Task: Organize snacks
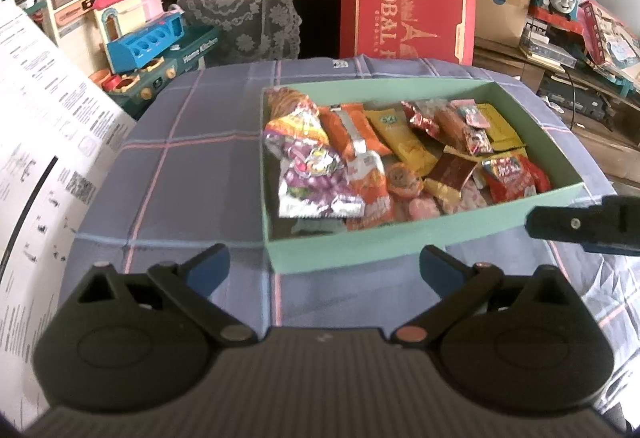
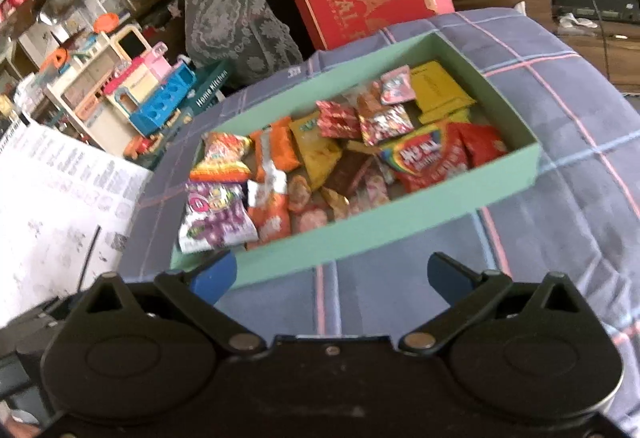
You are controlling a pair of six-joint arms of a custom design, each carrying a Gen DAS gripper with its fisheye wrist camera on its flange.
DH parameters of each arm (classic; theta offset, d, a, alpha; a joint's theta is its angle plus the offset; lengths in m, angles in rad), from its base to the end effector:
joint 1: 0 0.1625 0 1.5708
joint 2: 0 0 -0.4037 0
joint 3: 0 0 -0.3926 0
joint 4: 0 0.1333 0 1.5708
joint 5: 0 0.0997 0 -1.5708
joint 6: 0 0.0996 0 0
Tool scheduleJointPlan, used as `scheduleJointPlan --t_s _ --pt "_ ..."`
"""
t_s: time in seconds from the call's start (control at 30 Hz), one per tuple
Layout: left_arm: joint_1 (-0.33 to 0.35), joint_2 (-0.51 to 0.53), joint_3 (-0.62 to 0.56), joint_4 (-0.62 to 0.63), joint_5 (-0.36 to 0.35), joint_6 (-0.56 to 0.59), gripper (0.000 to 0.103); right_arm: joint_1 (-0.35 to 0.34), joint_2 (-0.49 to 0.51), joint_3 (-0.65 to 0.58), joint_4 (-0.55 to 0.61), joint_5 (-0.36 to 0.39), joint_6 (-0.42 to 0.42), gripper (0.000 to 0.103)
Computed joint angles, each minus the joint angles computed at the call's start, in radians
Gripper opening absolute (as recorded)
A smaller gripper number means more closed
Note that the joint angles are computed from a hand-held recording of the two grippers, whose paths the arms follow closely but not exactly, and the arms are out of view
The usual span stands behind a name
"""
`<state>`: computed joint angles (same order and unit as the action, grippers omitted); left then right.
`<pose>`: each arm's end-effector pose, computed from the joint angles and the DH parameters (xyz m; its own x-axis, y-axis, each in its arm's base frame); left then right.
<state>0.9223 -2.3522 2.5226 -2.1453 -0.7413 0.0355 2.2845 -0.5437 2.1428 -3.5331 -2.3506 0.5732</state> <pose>0.0315 -0.3008 0.3599 -0.6932 0.2026 -0.6917 0.5803 0.7261 -0.3689 0.3442 -0.3008 -0.0519 -0.9209 0.1508 0.3595 -0.1339 0.7437 -0.6549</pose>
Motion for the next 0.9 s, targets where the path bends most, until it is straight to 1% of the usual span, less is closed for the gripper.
scheduleJointPlan --t_s 0.17,0.4,0.6,0.73,0.9 --pt "-0.008 -0.091 0.001 0.123 0.016 -0.067 0.103 0.036 -0.025 0.026 0.109 -0.043 0.056 0.103" --pt "0.007 -0.169 0.008 0.212 0.026 -0.109 0.103 0.073 -0.038 0.054 0.21 -0.076 0.115 0.103" --pt "0.035 -0.178 0.025 0.225 0.017 -0.127 0.103 0.084 -0.05 0.075 0.274 -0.094 0.151 0.103" --pt "0.027 -0.194 0.036 0.259 0.02 -0.138 0.103 0.087 -0.055 0.085 0.301 -0.096 0.171 0.103" --pt "0.018 -0.2 0.043 0.272 0.027 -0.147 0.103 0.079 -0.058 0.098 0.303 -0.09 0.187 0.103"
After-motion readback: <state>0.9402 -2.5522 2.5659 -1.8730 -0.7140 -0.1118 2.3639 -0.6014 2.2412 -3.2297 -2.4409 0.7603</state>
